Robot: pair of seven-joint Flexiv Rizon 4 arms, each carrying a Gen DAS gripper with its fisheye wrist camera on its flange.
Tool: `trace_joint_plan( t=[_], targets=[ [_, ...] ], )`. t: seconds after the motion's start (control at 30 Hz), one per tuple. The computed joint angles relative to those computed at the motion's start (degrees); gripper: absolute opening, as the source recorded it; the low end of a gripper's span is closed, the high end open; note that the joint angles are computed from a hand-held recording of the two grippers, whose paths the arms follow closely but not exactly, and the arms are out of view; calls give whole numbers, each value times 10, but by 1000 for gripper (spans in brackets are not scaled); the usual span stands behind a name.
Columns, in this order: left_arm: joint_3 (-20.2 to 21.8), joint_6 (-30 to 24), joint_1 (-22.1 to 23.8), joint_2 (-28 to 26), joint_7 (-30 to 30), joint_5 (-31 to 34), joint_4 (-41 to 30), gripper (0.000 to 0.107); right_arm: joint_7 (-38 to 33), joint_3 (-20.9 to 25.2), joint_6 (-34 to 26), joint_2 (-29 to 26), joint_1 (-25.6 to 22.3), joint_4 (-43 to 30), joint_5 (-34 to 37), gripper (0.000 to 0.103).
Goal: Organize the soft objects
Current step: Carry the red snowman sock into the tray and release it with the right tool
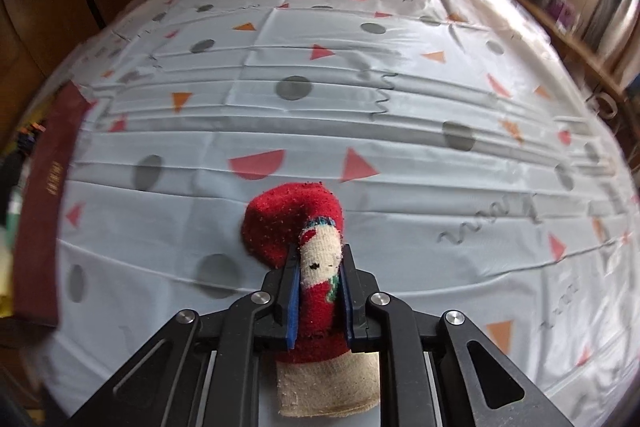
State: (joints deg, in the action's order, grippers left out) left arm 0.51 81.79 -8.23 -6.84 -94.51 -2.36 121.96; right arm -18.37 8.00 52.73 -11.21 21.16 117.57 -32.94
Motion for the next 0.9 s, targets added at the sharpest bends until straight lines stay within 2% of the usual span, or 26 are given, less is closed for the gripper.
trace_joint_plan(
  t=[0.17, 0.37, 0.47, 0.67, 0.83, 0.9],
  targets=[
    [2, 1, 2, 1, -2, 0, 3, 61, 28, 1, 46, 7, 8, 1, -23, 16],
    [4, 3, 5, 2, -5, 0, 7, 61, 67, -3, 103, -1, 33, -31, -96, 16],
    [11, 3, 5, 5, -20, 11, 7, 61, 63, -6, 126, -33, 58, -79, -126, 16],
    [26, -1, 11, 13, -62, 45, 6, 61, 14, -13, 148, -120, 120, -187, -123, 16],
    [31, -11, 19, 18, -93, 75, 3, 61, -61, -3, 141, -199, 157, -278, -50, 17],
    [33, -19, 20, 19, -109, 93, -1, 61, -80, -8, 126, -223, 176, -307, -31, 22]
  ],
)
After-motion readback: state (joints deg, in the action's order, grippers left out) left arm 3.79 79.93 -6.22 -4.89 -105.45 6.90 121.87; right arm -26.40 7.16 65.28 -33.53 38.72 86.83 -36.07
